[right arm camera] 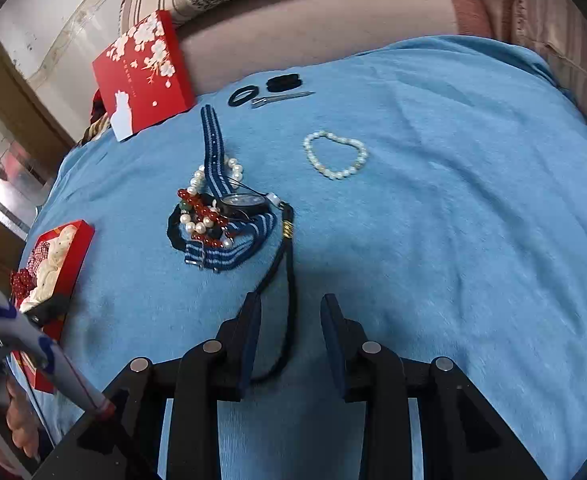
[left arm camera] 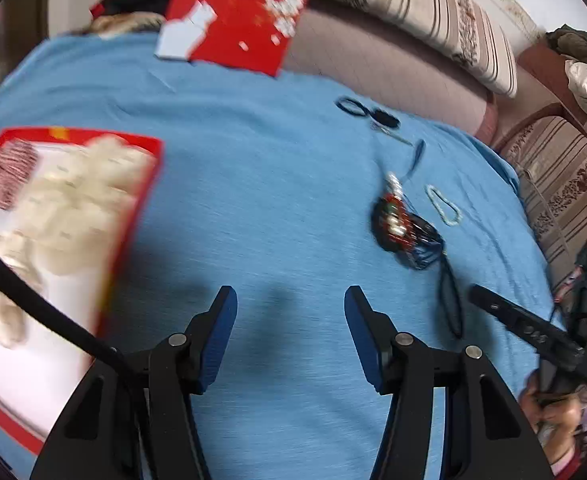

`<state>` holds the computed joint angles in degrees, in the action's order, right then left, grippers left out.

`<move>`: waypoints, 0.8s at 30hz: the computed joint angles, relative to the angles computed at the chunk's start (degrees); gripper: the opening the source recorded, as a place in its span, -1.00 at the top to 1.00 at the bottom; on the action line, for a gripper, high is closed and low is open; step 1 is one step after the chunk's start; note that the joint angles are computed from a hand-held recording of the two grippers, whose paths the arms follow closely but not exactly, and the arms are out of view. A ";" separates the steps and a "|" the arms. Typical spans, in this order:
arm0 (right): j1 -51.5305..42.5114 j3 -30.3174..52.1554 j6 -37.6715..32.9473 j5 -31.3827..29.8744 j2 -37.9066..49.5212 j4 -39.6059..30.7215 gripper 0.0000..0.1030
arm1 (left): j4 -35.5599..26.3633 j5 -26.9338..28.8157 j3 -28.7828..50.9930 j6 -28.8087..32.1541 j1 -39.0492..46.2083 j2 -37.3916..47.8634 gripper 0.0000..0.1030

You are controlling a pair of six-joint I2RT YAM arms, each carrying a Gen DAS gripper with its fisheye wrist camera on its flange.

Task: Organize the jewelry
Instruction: 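Move both empty tools back to the remaining jewelry, then grasp the blue striped watch strap with the left tool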

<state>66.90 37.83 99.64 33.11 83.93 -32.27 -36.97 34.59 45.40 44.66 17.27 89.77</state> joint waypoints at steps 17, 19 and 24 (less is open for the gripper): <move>3.12 -5.16 11.26 -3.33 -7.11 -9.39 0.95 | 13.68 -4.04 -5.03 -28.16 -30.40 3.93 0.41; 3.28 -7.13 12.04 -3.72 -8.83 -8.25 0.95 | 13.80 -5.10 -4.06 -29.73 -31.62 6.16 0.81; 3.21 -8.14 12.38 -3.71 -9.56 -6.93 0.95 | 11.38 -3.10 -4.52 -27.82 -26.95 3.97 0.83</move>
<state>70.10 29.69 112.02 29.40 74.37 -39.20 -25.59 31.49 40.87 16.84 -9.68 93.75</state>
